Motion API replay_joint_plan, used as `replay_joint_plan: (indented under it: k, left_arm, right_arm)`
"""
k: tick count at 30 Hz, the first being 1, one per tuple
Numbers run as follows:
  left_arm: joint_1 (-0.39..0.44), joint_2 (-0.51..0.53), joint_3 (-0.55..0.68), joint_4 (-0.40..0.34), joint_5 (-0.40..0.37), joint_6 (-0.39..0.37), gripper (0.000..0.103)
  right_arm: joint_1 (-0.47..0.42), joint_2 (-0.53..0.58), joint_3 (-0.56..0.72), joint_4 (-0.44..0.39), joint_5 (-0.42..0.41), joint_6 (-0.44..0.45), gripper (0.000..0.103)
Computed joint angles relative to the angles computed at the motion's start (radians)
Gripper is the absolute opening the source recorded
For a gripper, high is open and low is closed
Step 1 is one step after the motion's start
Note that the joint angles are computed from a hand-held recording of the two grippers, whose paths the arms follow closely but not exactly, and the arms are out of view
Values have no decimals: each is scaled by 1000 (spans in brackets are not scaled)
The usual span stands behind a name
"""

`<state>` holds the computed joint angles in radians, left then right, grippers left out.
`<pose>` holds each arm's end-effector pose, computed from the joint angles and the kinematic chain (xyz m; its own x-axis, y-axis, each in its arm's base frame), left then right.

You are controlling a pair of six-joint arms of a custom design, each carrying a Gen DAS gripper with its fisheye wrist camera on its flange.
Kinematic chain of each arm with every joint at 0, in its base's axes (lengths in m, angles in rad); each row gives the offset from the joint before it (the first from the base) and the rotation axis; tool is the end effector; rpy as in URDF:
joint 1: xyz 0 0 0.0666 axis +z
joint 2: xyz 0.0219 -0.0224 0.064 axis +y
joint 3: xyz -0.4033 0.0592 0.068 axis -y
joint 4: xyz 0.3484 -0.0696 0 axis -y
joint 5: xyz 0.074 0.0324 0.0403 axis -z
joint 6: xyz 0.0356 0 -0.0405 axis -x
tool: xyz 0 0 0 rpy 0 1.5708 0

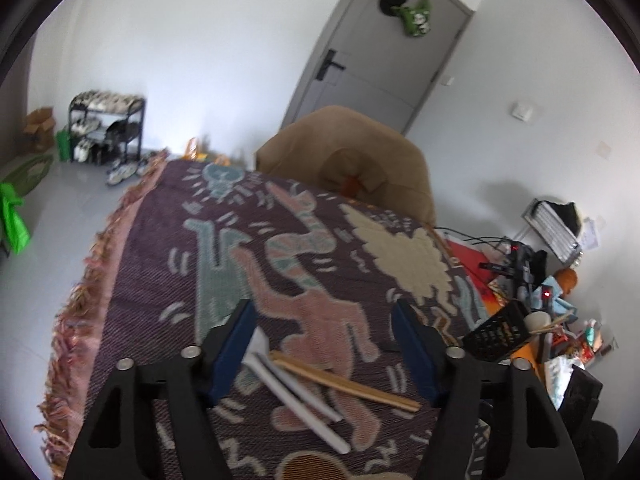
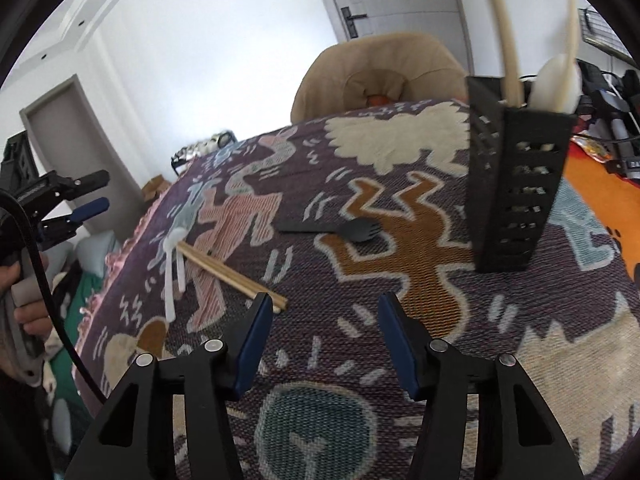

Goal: Organize utensils
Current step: 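Move the left tool to the white spoon and fork and grasp them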

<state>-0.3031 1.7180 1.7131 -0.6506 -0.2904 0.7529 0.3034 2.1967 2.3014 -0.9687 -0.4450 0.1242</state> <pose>0.5587 -0.1645 0.4518 -0.4719 -0.5388 -0.6978 -0.3472 0.8411 -0.4147 0.6908 0.2319 0.3732 -0.6537 -0.3218 -0.6849 -0.6222 0.7437 0.2444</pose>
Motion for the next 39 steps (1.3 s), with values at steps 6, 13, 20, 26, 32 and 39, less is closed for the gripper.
replay_joint_plan:
  k: [6, 13, 20, 26, 32, 39]
  left_arm:
    - [39, 1, -54, 10, 88, 75, 48]
    - [80, 36, -71, 19, 210, 156, 32]
    - [106, 76, -52, -2, 274, 216, 32]
    - [127, 115, -24, -32, 309, 256, 32]
    - [144, 144, -10, -24, 351, 295, 32]
    - [165, 174, 24, -8, 395, 322, 32]
  right_arm:
    - [15, 30, 41, -57, 4, 21, 54]
    - [34, 74, 111, -127, -4, 50, 49]
    - [40, 125, 201, -188, -5, 51, 49]
    - [37, 149, 247, -218, -8, 46, 49]
    - [41, 180, 306, -263, -15, 66, 49]
    - [42, 204, 353, -300, -80, 80, 49]
